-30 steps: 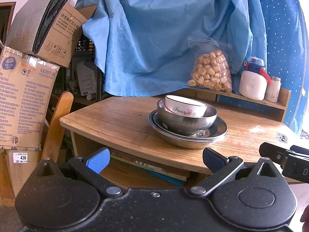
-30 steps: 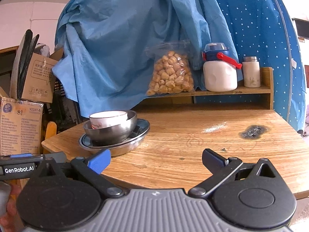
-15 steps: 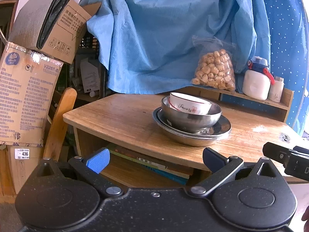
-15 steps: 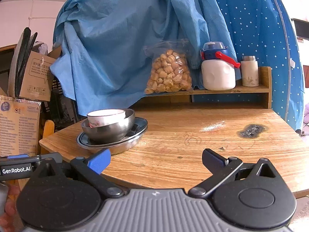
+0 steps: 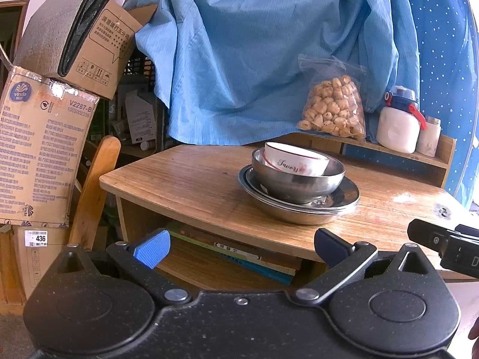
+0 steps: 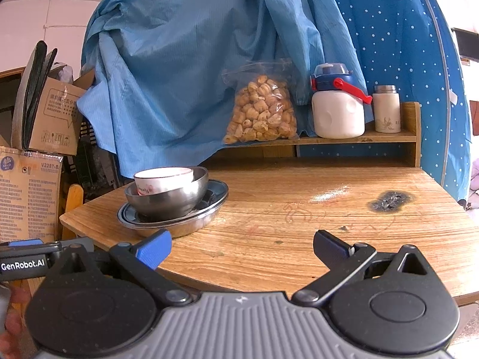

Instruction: Organize plates and bowls

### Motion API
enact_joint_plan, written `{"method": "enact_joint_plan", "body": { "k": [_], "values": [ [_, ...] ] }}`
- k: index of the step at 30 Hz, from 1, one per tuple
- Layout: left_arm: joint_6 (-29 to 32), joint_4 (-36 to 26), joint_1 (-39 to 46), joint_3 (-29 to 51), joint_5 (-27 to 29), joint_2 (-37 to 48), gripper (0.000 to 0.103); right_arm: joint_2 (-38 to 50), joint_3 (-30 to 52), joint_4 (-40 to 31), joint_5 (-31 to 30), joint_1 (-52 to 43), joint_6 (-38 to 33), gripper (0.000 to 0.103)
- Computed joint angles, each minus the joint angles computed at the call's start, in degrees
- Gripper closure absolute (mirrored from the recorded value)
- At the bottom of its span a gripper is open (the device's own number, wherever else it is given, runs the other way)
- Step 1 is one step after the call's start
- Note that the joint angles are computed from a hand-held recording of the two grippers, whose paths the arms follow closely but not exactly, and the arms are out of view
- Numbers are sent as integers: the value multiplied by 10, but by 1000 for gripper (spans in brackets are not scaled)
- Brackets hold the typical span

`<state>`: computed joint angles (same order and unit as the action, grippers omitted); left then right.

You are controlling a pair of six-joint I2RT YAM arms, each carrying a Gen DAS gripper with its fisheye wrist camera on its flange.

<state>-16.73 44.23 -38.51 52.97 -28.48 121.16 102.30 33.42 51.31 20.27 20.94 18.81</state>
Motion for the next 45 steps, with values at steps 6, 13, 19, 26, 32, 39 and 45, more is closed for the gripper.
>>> {"method": "enact_joint_plan", "body": {
  "k": [6, 13, 19, 26, 32, 39, 45],
  "values": [
    [-1, 0, 1, -1, 0, -1, 1, 1, 0, 2, 0, -1, -2, 0],
    [-1, 1, 0, -3, -1, -2, 1, -1, 1, -4, -2, -2, -3, 0],
    [-1, 1, 0, -4, -2, -3, 1, -2, 2, -7, -2, -1, -7, 0],
    [-1, 0, -1, -5, -3, -4, 1, -1, 4, -11, -3, -1, -8, 0],
    [-1, 0, 0, -3, -2, -2, 1, 0, 4, -12, -4, -1, -9, 0],
    [-1, 0, -1, -3, -2, -3, 1, -1, 5, -13, -3, 0, -9, 0],
    [-2, 0, 0, -2, -2, -1, 1, 0, 5, -14, -2, 0, -10, 0]
  ]
}}
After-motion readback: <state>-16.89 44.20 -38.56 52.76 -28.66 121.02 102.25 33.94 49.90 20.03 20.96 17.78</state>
